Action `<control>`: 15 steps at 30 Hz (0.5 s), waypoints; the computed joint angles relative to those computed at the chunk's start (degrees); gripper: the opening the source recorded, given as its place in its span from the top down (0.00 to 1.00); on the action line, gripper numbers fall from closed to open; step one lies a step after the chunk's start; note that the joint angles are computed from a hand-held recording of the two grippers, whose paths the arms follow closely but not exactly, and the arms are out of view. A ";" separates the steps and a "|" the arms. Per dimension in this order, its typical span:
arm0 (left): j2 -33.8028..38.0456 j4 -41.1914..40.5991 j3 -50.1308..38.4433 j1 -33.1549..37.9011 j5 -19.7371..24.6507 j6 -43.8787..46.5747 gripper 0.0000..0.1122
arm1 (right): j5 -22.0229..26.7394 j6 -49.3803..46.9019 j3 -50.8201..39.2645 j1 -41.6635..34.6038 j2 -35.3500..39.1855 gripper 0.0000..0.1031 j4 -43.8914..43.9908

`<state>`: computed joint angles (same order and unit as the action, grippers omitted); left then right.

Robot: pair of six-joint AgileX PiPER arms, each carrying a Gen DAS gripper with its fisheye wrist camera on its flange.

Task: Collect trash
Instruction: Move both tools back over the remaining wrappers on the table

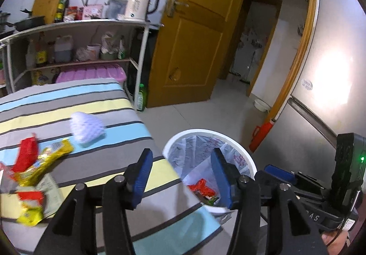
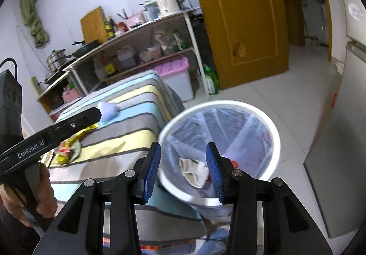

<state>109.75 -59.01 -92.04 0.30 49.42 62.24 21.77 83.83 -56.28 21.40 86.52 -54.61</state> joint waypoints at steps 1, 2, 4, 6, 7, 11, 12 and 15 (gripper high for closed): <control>-0.67 -0.69 1.04 0.81 -0.18 1.12 0.49 | 0.27 0.56 -0.32 1.10 0.00 0.59 -0.62; -1.47 -1.37 2.21 1.76 -0.18 2.19 0.49 | 0.52 1.10 -0.64 2.06 0.14 0.59 -1.24; -2.80 -2.41 4.06 3.69 0.00 3.99 0.47 | 1.17 1.32 -1.50 3.67 0.68 0.59 -1.62; -4.28 -3.53 6.13 5.69 -0.18 6.15 0.45 | 2.13 1.18 -2.84 5.88 1.50 0.59 -1.89; -4.74 -3.95 6.76 6.63 -0.15 6.90 0.44 | 2.54 0.52 -3.58 6.77 1.97 0.59 -1.60; -6.23 -5.71 9.27 10.71 -0.28 9.62 0.43 | 3.47 -1.14 -6.54 9.64 4.16 0.59 -0.97; -6.35 -6.12 9.62 11.68 -0.27 10.05 0.43 | 3.77 -1.26 -7.27 10.33 4.71 0.59 -1.04; -6.46 -7.05 10.50 14.36 -0.77 11.27 0.43 | 3.85 -2.21 -8.91 11.81 6.07 0.59 -0.49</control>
<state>103.29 -66.05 -81.55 14.66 48.65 73.52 25.62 81.62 -65.19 33.20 92.59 -55.10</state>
